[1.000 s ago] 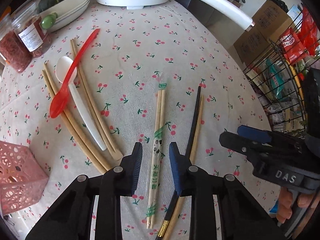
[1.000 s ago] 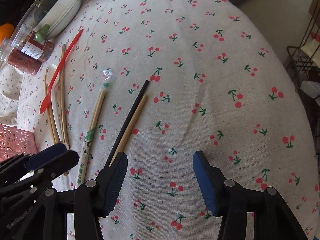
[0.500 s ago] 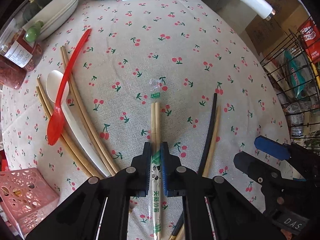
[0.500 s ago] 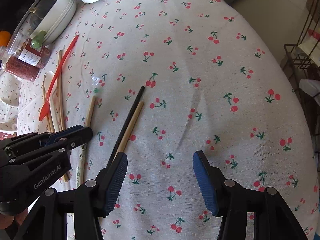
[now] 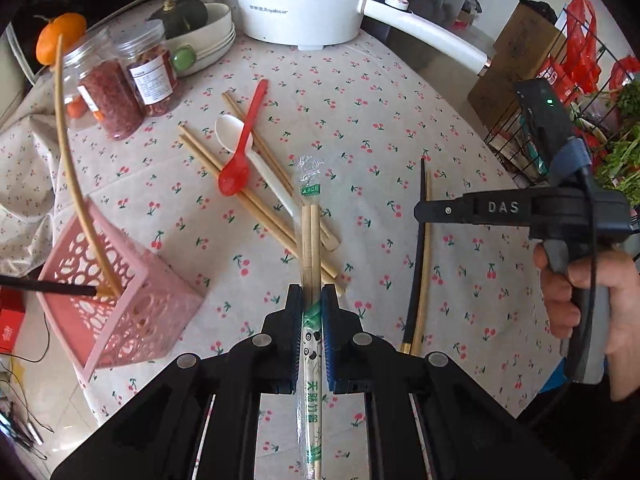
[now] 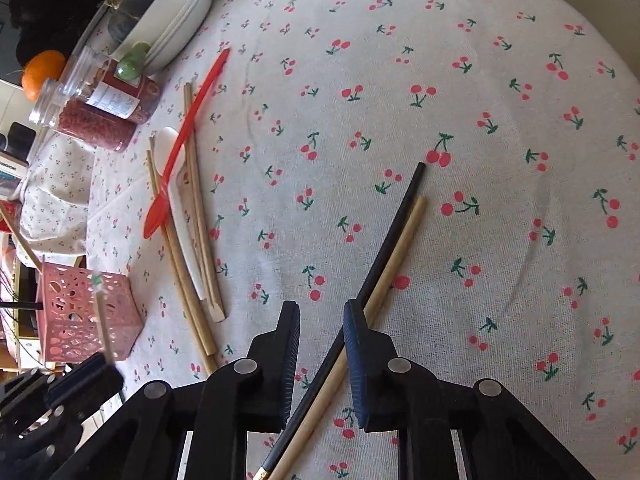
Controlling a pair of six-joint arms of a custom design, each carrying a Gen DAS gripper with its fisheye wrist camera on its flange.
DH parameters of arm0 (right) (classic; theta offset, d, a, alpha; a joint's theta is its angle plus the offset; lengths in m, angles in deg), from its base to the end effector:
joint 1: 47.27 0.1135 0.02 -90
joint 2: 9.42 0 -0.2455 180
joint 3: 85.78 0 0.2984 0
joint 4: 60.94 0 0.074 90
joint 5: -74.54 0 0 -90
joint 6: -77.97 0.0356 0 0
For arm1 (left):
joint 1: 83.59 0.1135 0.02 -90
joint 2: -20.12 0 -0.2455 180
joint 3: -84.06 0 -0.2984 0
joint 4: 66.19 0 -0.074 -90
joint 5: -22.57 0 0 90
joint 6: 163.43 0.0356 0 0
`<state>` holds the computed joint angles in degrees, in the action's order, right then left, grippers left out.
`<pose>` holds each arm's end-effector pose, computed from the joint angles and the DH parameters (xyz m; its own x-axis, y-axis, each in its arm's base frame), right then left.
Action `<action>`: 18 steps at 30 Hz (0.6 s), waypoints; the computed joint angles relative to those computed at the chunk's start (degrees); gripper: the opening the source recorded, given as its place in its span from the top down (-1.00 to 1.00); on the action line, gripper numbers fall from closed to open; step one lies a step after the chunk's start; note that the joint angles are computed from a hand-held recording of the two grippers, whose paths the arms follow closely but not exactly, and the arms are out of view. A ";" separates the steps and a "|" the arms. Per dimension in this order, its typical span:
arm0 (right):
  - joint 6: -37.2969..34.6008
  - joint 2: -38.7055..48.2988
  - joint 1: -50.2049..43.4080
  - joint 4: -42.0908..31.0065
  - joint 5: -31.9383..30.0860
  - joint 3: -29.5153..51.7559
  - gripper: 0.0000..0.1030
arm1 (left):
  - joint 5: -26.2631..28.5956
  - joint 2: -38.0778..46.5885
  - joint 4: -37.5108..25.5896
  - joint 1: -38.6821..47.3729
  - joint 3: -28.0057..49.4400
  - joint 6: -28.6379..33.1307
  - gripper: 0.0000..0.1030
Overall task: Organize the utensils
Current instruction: 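Close the left gripper on the wrapped chopsticks while the right grasps the black chopstick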
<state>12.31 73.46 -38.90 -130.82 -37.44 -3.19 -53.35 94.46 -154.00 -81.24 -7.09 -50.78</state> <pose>0.3189 0.0604 0.2549 -0.9554 0.2457 -0.1640 0.1461 0.8755 0.4606 0.2739 0.0026 0.3207 -0.8716 0.3381 -0.3549 0.3963 0.9122 -0.1044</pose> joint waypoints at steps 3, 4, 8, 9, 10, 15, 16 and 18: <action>0.77 0.86 0.81 -0.55 1.63 1.05 0.71 | 2.37 -1.99 -1.26 3.90 -1.62 3.30 0.82; 0.93 1.15 1.24 -0.66 2.40 1.42 0.71 | 2.96 -2.61 -1.42 5.02 -2.27 4.02 0.82; 1.50 4.24 4.34 -2.68 9.11 4.86 0.71 | 3.48 -2.71 -1.25 6.95 -3.32 4.93 0.82; 1.66 5.66 5.83 -4.32 12.93 6.52 0.70 | 3.73 -2.85 -1.26 7.37 -3.45 5.14 0.82; 1.68 6.13 6.86 -4.64 15.06 7.22 0.70 | 4.01 -2.90 -1.39 7.81 -3.51 5.44 0.82; 1.79 9.95 10.55 -5.49 21.77 11.24 0.60 | 5.13 -3.23 -2.23 9.71 -3.29 7.17 0.82; 1.57 10.50 11.13 -5.28 22.84 11.72 0.58 | 5.33 -3.18 -2.30 10.17 -3.22 7.39 0.82; 1.51 10.94 12.04 -4.26 24.47 11.91 0.60 | 5.88 -3.08 -2.30 11.15 -3.12 7.51 0.82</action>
